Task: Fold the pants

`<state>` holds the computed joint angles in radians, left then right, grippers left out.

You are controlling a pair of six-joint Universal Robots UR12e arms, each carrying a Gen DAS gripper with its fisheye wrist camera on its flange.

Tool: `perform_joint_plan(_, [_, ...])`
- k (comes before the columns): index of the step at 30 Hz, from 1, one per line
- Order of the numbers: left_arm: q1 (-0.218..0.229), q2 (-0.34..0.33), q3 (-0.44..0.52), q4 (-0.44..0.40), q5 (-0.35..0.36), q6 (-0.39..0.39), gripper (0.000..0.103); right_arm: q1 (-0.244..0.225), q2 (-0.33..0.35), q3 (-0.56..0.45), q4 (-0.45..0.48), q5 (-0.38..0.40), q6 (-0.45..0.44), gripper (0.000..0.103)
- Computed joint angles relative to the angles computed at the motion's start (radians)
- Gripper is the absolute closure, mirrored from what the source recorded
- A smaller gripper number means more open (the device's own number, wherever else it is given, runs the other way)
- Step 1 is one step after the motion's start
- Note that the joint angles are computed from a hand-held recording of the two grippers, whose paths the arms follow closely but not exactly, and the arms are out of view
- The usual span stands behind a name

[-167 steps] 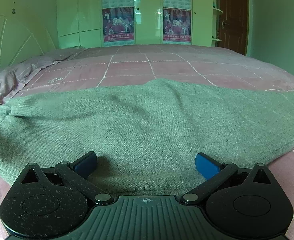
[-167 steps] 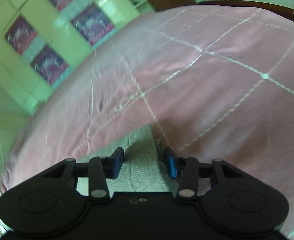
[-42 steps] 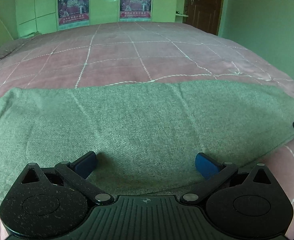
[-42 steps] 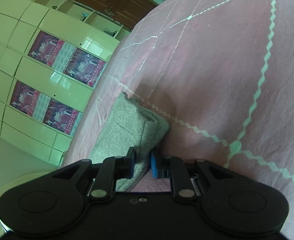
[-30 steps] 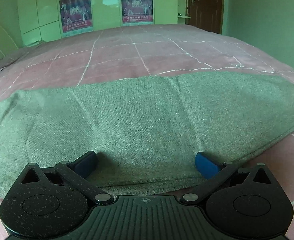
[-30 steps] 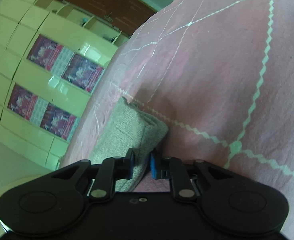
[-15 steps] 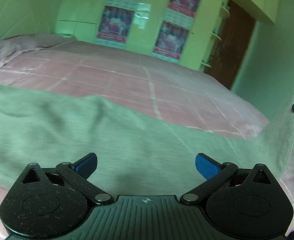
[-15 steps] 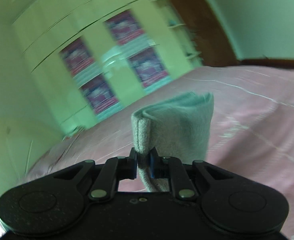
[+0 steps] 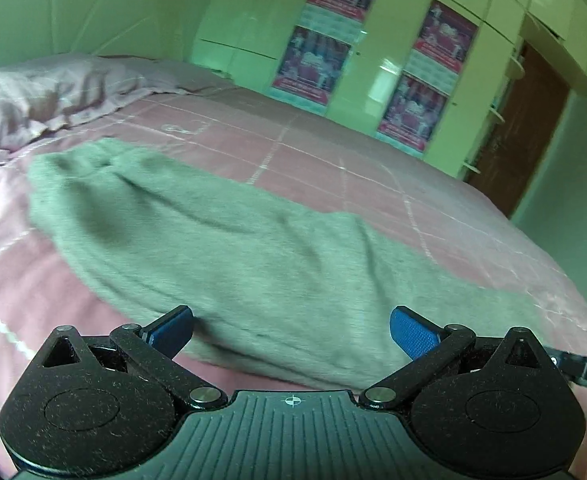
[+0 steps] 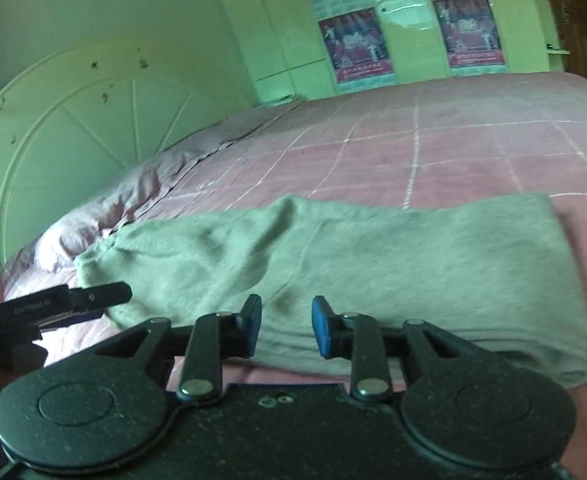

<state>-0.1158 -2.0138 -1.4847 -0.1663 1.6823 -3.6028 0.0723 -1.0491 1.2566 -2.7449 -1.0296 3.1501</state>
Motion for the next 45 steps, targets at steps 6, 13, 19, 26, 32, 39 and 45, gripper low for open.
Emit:
perform_joint_plan(6, [-0.024, -0.083, 0.153, -0.151, -0.189, 0.001, 0.005, -0.036, -0.02, 0.047, -0.109, -0.087, 0.13, 0.077])
perform_joint_plan(13, [-0.03, -0.098, 0.184, -0.217, -0.249, -0.104, 0.026, -0.055, -0.023, 0.09, -0.156, -0.065, 0.165, 0.074])
perform_joint_plan(19, [-0.033, -0.111, 0.221, -0.285, -0.275, -0.103, 0.032, -0.055, -0.017, 0.091, -0.188, -0.075, 0.161, 0.071])
perform_joint_plan(26, [-0.008, -0.137, 0.208, -0.203, -0.377, -0.322, 0.071, -0.043, -0.014, 0.081, -0.172, -0.176, 0.141, 0.069])
perform_joint_plan(32, [-0.014, -0.14, 0.202, -0.172, -0.368, -0.269, 0.078, -0.032, 0.003, 0.046, -0.042, -0.237, 0.089, 0.07])
perform_joint_plan(39, [-0.029, -0.108, 0.169, -0.023, -0.278, -0.189, 0.084, -0.029, -0.012, 0.062, -0.091, -0.221, 0.058, 0.064])
perform_joint_plan(45, [0.002, -0.119, 0.152, -0.118, -0.366, -0.212, 0.075, -0.029, -0.002, 0.041, -0.005, -0.228, 0.036, 0.062])
